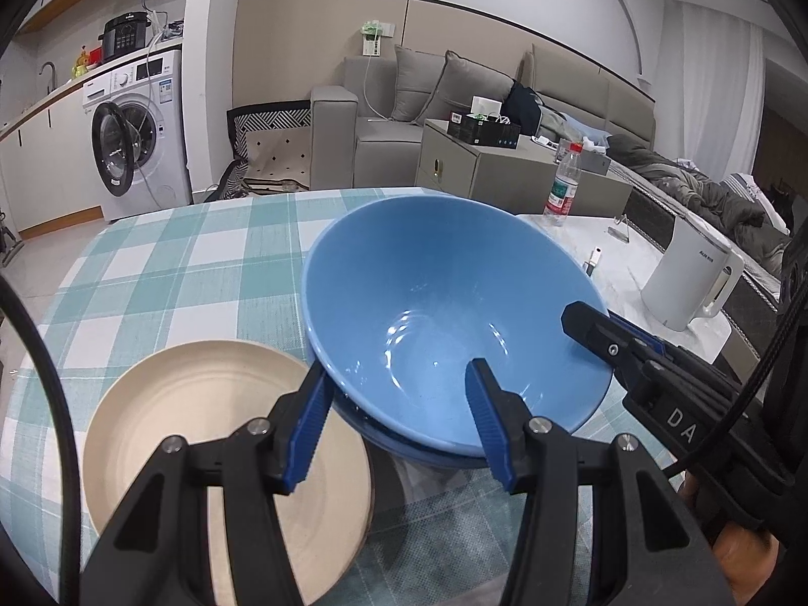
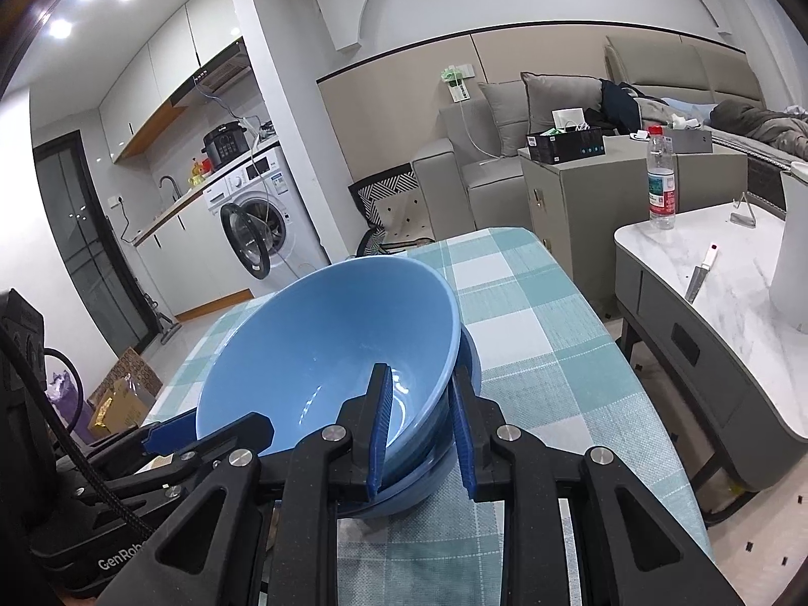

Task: Organize plates and bowls
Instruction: 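Lower the light blue bowl into the darker blue bowl with the right gripper, then open both grippers and reposition them on the rims of the nested blue bowls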

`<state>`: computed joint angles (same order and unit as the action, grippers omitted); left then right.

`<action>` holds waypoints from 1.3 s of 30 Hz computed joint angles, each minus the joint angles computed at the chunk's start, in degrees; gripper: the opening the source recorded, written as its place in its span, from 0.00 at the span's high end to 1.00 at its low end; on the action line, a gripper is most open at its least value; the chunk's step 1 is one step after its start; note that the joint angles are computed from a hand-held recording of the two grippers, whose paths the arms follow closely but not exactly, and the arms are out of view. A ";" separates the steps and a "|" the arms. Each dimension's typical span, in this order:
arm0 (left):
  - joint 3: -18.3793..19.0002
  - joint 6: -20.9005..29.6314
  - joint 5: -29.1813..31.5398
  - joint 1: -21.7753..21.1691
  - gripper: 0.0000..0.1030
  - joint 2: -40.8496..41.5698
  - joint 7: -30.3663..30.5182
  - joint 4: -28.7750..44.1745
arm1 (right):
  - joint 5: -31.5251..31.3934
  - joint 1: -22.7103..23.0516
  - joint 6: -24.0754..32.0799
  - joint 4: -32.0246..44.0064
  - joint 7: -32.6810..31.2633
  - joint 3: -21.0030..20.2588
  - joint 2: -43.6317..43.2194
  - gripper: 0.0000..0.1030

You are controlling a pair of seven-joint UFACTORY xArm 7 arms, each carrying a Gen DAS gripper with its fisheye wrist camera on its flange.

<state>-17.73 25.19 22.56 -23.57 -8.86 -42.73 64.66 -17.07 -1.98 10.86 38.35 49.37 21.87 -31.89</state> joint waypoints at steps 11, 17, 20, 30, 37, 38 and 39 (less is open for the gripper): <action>0.00 1.60 1.87 -0.11 0.48 0.55 -0.92 0.37 | -0.46 0.47 -0.21 0.34 -0.53 -0.69 1.86 0.77; 0.53 1.50 0.41 -0.37 0.46 0.46 0.78 0.00 | -0.98 -0.10 -0.13 0.31 -0.47 -0.36 1.77 0.72; 0.37 1.52 0.69 -0.34 0.45 0.48 0.82 -0.03 | -0.83 0.88 -0.38 0.07 -1.28 -1.07 1.65 0.64; 1.86 0.33 -5.42 -0.17 0.22 -0.76 4.87 -1.66 | 3.25 2.92 -2.65 -1.32 -3.65 -3.29 1.51 0.20; 2.15 -0.78 -8.20 0.74 0.10 -1.62 6.57 -2.88 | 6.01 4.08 -2.46 -1.99 -4.14 -4.71 1.11 0.05; 2.08 -0.82 -8.37 0.82 0.05 -1.66 6.70 -2.93 | 6.07 4.01 -2.33 -1.95 -4.22 -4.63 1.08 0.03; 2.10 -1.04 -8.57 0.91 0.00 -1.71 6.92 -3.05 | 6.02 3.81 -2.14 -1.88 -4.25 -4.44 1.01 0.02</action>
<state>-15.62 24.15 13.99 -22.66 -10.57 -35.82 61.61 -11.05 1.83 8.72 36.47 45.12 17.43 -30.88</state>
